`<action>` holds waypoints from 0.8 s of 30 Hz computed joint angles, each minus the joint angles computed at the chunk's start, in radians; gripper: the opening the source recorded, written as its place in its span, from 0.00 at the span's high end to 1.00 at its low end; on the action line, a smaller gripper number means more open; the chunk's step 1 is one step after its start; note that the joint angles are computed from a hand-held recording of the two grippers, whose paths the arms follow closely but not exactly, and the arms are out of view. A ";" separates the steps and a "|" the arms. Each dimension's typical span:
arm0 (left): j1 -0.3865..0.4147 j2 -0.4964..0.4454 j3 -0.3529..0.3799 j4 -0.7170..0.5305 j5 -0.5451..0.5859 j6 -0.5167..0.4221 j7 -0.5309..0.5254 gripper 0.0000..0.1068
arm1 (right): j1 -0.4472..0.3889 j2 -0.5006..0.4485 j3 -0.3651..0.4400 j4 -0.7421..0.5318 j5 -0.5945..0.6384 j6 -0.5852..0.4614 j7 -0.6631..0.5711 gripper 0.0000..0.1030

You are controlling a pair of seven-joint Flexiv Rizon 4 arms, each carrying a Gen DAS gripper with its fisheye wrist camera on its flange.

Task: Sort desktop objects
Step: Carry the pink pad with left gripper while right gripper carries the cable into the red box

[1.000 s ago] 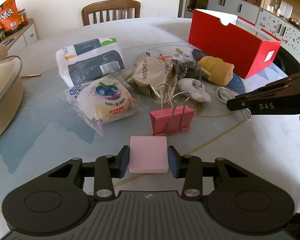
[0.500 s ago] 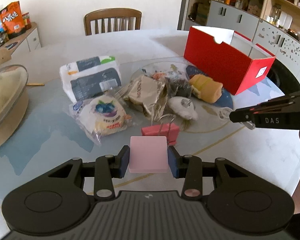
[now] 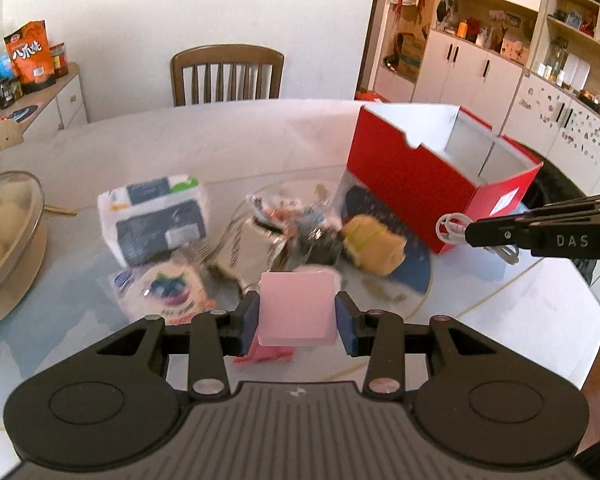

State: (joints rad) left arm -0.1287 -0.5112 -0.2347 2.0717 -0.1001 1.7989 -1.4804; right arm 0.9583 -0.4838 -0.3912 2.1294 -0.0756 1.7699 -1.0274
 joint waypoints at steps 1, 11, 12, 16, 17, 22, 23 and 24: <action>-0.013 0.000 0.007 -0.011 -0.006 -0.004 -0.003 0.63 | -0.023 0.008 0.017 -0.001 -0.005 0.005 -0.008 0.92; -0.148 -0.028 0.094 -0.156 -0.064 -0.088 -0.006 0.63 | -0.328 0.052 0.255 -0.064 -0.072 0.022 -0.107 0.91; -0.160 -0.034 0.103 -0.173 -0.069 -0.099 -0.007 0.63 | -0.356 0.052 0.275 -0.071 -0.079 0.023 -0.114 0.92; -0.210 -0.060 0.142 -0.244 -0.084 -0.145 -0.018 0.63 | -0.478 0.037 0.368 -0.114 -0.109 0.017 -0.136 0.92; -0.226 -0.068 0.157 -0.267 -0.085 -0.160 -0.022 0.63 | -0.506 0.033 0.390 -0.124 -0.116 0.016 -0.140 0.92; -0.303 -0.116 0.235 -0.380 -0.071 -0.231 -0.055 0.63 | -0.596 0.008 0.440 -0.167 -0.145 0.015 -0.161 0.91; -0.318 -0.128 0.250 -0.406 -0.064 -0.245 -0.064 0.63 | -0.608 0.003 0.446 -0.176 -0.150 0.013 -0.165 0.91; -0.326 -0.137 0.258 -0.426 -0.056 -0.256 -0.070 0.63 | -0.623 -0.003 0.454 -0.184 -0.154 0.012 -0.169 0.91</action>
State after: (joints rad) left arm -0.4545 -0.6479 0.0232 1.6453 -0.1565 1.5430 -1.5503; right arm 0.3352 -0.4866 0.0627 1.9456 -0.2299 1.7816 -1.1961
